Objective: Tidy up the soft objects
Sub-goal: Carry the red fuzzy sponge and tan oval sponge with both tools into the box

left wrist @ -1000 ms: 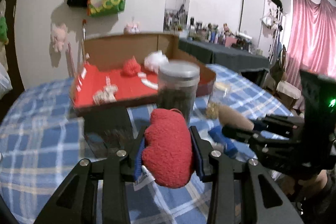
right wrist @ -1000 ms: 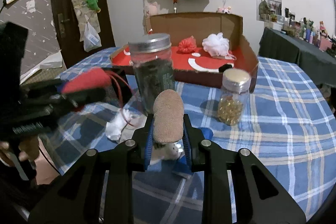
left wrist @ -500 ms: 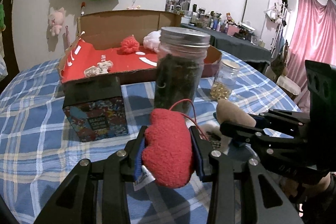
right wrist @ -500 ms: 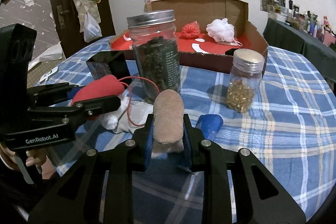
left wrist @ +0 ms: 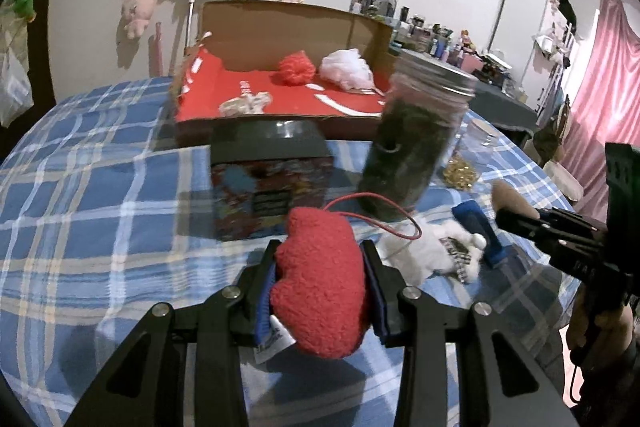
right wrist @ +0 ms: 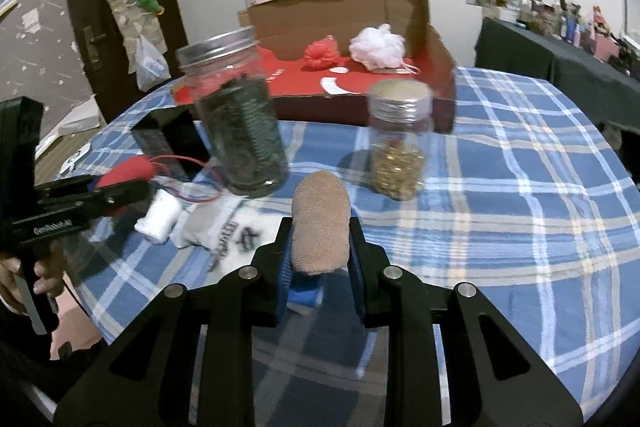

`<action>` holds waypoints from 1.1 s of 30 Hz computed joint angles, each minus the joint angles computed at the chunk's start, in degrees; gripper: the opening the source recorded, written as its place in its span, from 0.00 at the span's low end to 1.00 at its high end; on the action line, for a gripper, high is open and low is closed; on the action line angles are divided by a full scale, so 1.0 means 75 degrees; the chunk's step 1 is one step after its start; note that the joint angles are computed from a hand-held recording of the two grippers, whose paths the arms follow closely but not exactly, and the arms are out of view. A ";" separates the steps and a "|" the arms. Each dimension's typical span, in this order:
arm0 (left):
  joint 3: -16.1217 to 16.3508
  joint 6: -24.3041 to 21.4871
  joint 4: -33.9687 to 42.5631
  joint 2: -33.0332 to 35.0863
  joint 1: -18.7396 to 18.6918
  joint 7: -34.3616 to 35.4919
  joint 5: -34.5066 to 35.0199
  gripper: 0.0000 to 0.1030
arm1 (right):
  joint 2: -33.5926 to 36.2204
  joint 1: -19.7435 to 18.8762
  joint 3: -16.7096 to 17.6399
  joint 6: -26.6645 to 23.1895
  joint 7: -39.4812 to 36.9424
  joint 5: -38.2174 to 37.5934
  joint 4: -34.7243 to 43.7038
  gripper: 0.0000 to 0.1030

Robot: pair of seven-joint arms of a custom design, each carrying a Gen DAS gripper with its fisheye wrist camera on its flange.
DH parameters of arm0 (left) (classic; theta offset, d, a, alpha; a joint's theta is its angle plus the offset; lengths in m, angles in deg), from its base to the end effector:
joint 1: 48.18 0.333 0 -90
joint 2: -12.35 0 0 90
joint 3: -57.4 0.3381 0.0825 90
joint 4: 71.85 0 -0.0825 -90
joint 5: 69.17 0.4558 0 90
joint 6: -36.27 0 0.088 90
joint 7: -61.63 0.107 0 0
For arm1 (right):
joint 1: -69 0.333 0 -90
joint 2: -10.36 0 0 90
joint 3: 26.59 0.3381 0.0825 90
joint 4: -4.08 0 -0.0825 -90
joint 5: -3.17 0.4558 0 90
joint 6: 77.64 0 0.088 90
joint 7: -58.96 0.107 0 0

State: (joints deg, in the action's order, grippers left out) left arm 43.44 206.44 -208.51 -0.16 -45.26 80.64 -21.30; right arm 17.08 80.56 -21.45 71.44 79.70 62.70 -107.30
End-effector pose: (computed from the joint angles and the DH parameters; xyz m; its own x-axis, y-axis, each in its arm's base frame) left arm 0.5367 -0.1600 0.4574 0.1730 -0.9690 0.1766 -0.6217 -0.2465 -0.7434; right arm 0.6647 0.1791 0.4620 0.7014 -0.6978 -0.1456 -0.5280 -0.3714 -0.7637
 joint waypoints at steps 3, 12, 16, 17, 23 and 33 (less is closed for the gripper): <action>0.0120 -0.0083 -0.0129 -0.0124 -0.0050 0.0200 -0.0255 0.39 | 0.0076 -0.0038 -0.0054 0.0035 0.0222 -0.0184 0.0071 0.23; 0.0256 -0.0609 -0.0587 -0.0655 -0.0018 0.0836 -0.1038 0.39 | 0.0334 -0.0211 -0.0111 0.0035 0.0990 -0.0872 0.0358 0.23; 0.0270 -0.0922 -0.0643 -0.0764 0.0122 0.0940 -0.1149 0.39 | 0.0521 -0.0273 -0.0115 0.0009 0.1337 -0.1288 0.0577 0.23; 0.0321 -0.0926 -0.0666 -0.0782 0.0139 0.0999 -0.1201 0.39 | 0.0567 -0.0294 -0.0106 -0.0023 0.1405 -0.1363 0.0638 0.23; 0.0611 -0.0776 -0.0579 -0.0653 0.0156 0.1800 -0.1505 0.39 | 0.0948 -0.0470 -0.0047 -0.0348 0.1613 -0.1706 0.1197 0.23; 0.1221 -0.0005 -0.0074 -0.0073 -0.0153 0.4537 -0.2642 0.39 | 0.1589 -0.0666 0.0091 -0.0761 0.1091 -0.2106 0.2251 0.23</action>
State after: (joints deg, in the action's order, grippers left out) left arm 52.59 206.40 -209.07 -0.71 -46.41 114.67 -41.12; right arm 29.00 75.57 -20.77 65.74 87.88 46.91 -90.41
